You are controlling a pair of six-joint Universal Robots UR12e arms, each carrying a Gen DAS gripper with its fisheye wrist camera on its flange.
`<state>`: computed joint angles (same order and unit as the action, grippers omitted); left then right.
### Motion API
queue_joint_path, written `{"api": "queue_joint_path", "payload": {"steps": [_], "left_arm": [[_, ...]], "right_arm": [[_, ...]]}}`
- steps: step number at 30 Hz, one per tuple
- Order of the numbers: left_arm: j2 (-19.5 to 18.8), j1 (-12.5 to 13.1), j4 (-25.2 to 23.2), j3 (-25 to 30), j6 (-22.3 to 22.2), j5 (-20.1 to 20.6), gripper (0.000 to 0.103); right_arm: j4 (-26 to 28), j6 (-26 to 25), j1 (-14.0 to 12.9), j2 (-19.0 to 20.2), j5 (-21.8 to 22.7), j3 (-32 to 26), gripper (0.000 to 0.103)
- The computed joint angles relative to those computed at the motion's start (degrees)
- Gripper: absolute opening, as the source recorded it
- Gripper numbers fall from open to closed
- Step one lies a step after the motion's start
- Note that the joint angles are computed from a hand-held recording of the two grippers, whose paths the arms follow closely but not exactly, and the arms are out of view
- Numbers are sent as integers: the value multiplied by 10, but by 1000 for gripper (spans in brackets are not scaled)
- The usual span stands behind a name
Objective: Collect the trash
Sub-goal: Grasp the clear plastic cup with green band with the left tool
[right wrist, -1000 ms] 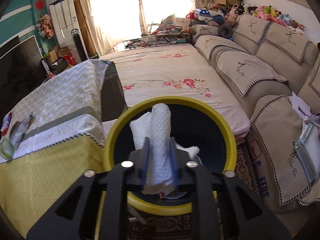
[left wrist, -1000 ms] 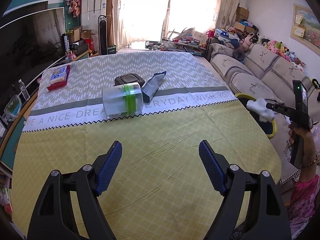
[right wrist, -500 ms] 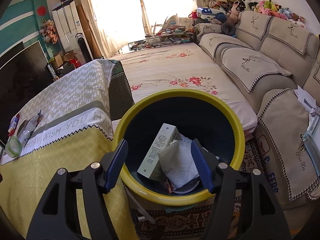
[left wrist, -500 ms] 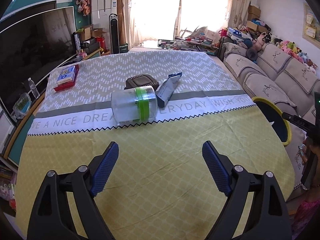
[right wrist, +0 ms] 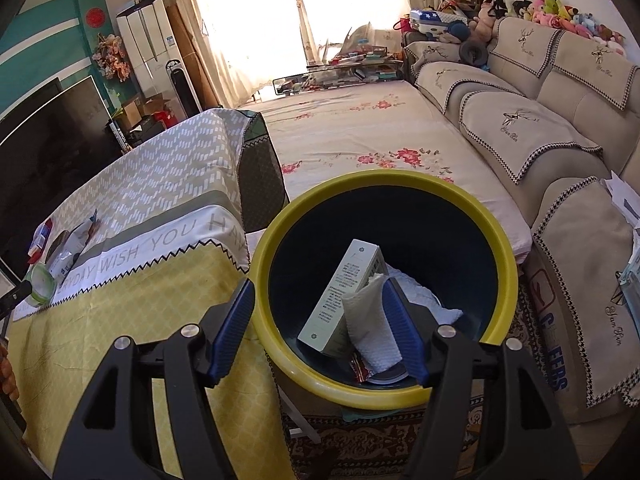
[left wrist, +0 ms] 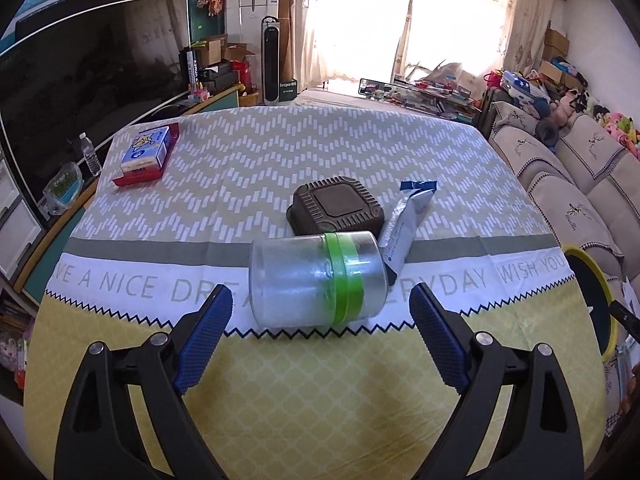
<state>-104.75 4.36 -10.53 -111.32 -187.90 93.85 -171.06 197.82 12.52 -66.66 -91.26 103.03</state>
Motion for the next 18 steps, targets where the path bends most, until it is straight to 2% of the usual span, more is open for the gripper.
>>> {"api": "queue_joint_path", "payload": {"steps": [6,12,14,15,18], "left_arm": [[-15,-1,-8,13,5,8,89],[-25,0,-15,21,-7,15,89],[-28,0,-18,24,-7,21,86],[-29,1,-19,24,-8,17,80],[-29,5,-13,22,-9,2,72]], "right_arm": [[7,-3,1,5,8,-8,63],[16,-10,4,10,17,-14,63],[17,-9,5,11,17,-15,63],[17,-9,5,11,18,-16,63],[19,-9,5,12,18,-16,63]]}}
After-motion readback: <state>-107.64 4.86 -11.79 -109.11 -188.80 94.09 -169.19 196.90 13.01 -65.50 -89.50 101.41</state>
